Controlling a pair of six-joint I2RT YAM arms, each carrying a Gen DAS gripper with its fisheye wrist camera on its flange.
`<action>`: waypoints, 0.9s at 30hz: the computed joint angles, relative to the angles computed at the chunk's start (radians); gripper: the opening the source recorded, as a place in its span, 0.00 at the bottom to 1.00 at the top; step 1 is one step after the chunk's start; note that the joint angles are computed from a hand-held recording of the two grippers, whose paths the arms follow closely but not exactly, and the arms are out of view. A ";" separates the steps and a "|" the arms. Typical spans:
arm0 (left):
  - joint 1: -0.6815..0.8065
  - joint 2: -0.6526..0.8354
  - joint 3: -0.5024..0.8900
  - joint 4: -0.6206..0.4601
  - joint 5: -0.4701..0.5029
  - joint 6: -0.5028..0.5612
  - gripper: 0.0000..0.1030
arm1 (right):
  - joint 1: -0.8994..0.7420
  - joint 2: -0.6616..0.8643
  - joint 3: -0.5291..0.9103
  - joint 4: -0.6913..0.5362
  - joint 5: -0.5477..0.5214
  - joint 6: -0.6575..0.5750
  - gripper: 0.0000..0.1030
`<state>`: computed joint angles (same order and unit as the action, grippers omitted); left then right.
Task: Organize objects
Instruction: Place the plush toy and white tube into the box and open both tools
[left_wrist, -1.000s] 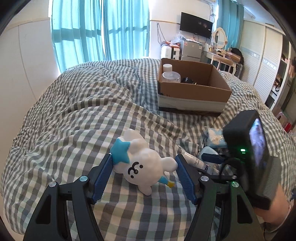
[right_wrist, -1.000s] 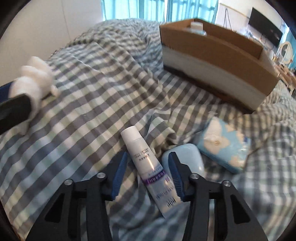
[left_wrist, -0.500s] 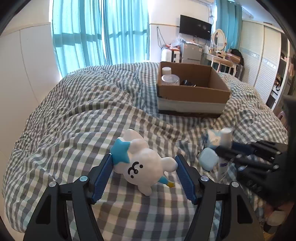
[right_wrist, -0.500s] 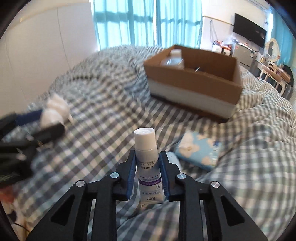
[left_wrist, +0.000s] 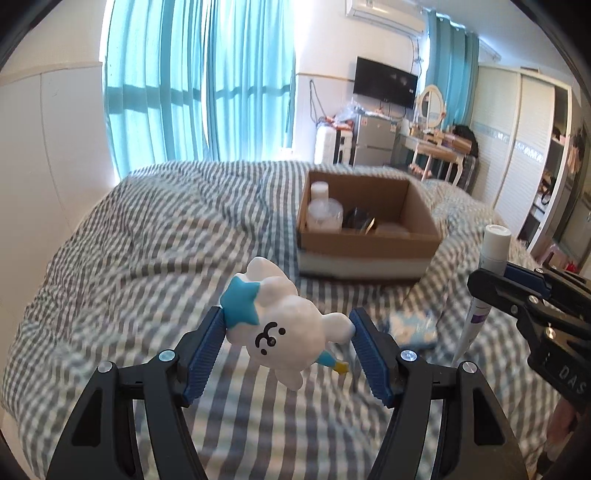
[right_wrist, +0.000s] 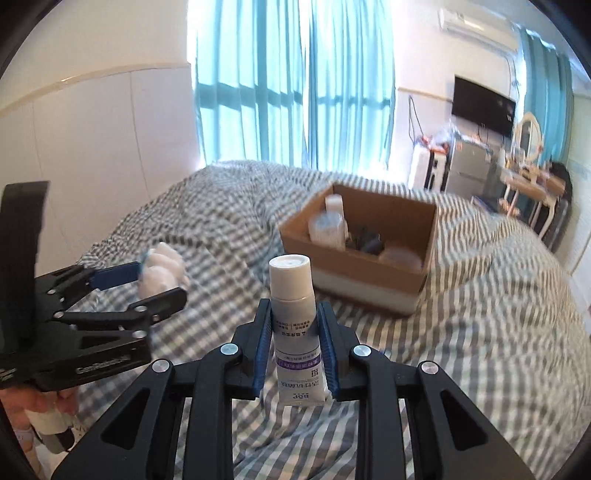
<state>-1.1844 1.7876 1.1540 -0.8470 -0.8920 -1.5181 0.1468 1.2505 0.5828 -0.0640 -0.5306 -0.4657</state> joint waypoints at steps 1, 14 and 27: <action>0.016 -0.018 0.001 0.017 -0.007 0.033 0.68 | 0.001 0.000 0.023 -0.014 -0.001 0.001 0.23; 0.326 -0.099 0.106 0.280 0.014 0.617 0.68 | 0.047 0.322 0.544 -0.126 0.001 0.061 0.23; 0.600 0.263 0.368 0.573 0.366 1.001 0.68 | 0.073 0.904 1.168 -0.363 0.135 0.016 0.23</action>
<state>-0.5847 2.0511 1.5224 -0.2743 -0.5261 -0.5172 0.2200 2.1543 1.7511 -0.4271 -0.3955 -0.4500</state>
